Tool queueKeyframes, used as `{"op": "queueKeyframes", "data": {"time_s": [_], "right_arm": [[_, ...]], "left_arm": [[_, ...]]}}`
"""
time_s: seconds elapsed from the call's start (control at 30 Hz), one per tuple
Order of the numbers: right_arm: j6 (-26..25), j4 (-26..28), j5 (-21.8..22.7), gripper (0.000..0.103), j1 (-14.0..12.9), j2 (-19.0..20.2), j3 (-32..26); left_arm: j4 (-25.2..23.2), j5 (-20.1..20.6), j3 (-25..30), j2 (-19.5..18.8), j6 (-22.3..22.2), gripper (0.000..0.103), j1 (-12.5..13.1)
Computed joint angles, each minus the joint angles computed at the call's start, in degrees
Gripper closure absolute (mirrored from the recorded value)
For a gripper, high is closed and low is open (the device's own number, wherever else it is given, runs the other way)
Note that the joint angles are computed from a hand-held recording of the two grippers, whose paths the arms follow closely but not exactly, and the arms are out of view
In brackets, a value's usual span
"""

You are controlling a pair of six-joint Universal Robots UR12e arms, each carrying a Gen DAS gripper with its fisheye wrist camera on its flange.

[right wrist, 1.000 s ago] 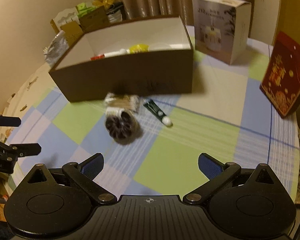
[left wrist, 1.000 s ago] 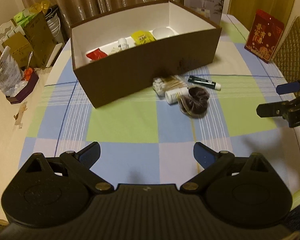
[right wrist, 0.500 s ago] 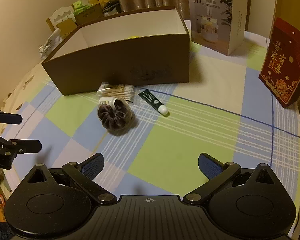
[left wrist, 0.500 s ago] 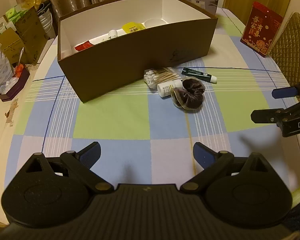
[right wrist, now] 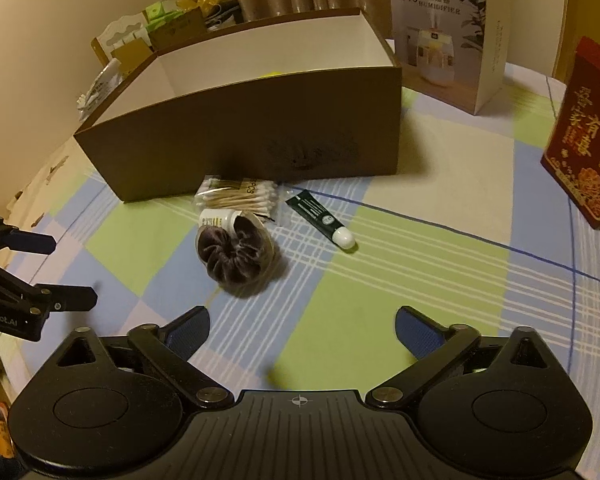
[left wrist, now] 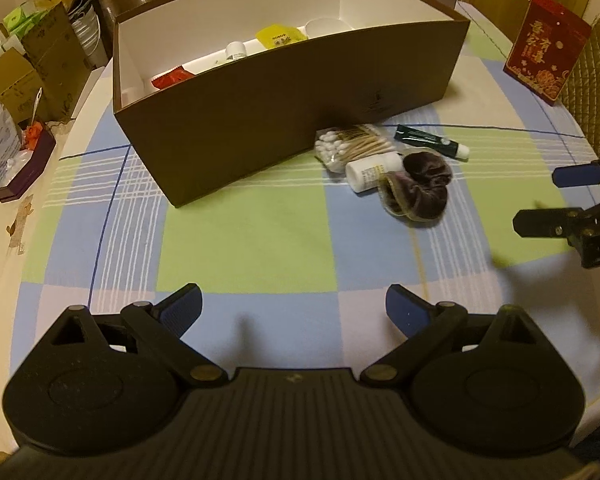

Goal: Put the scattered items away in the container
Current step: 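Grasp the brown scrunchie with the right tool while the left tool grasps the white pill bottle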

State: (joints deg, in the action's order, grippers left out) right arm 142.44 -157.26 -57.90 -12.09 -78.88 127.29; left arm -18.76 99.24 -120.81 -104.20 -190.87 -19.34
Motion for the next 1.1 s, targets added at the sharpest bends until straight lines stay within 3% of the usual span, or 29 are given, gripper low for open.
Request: {"op": "queueKeyframes", "data": {"time_s": [0.17, 0.2, 0.27, 0.43, 0.47, 0.5, 0.53, 0.83, 0.87, 0.9, 1.1], "right_arm": [[3.01, -0.72, 0.36, 0.021, 1.24, 1.79, -1.3], [3.04, -0.53, 0.63, 0.032, 1.46, 2.11, -1.63], [3.32, 0.3, 0.61, 0.042, 1.96, 2.79, -2.39], [5.57, -0.4, 2.02, 0.042, 2.52, 4.22, -3.35], [5.74, -0.6, 2.43, 0.045, 2.57, 4.43, -3.45], [5.69, -0.43, 2.87, 0.056, 2.64, 4.64, -3.62], [5.54, 0.25, 3.25, 0.06, 2.76, 4.85, -3.94], [6.41, -0.34, 3.7, 0.062, 4.12, 6.74, -5.01], [6.28, -0.35, 3.43, 0.068, 4.26, 6.87, -5.09], [5.89, 0.1, 3.18, 0.084, 4.37, 6.96, -5.25], [5.28, 1.01, 2.51, 0.085, 3.43, 6.14, -5.07]], "left_arm": [[-0.33, -1.2, 0.41, -0.82, 1.16, 0.006, 1.18], [-0.39, -1.37, 0.54, -1.01, 1.36, 0.007, 1.38], [-0.57, -1.75, 0.78, -1.36, 1.87, 0.007, 1.83], [-1.19, -2.9, 1.55, -2.3, 3.03, 0.008, 2.93], [-1.19, -3.24, 1.64, -2.44, 3.3, 0.008, 3.12], [-1.3, -3.57, 1.75, -2.59, 3.57, 0.008, 3.3], [-1.39, -3.82, 1.87, -2.75, 3.76, 0.009, 3.43], [-1.57, -5.65, 2.42, -3.55, 4.25, 0.011, 3.8], [-1.64, -5.63, 2.47, -3.58, 4.24, 0.012, 3.73], [-1.64, -5.63, 2.46, -3.57, 4.19, 0.012, 3.69], [-0.93, -5.5, 2.26, -3.57, 4.02, 0.013, 3.3]]}}
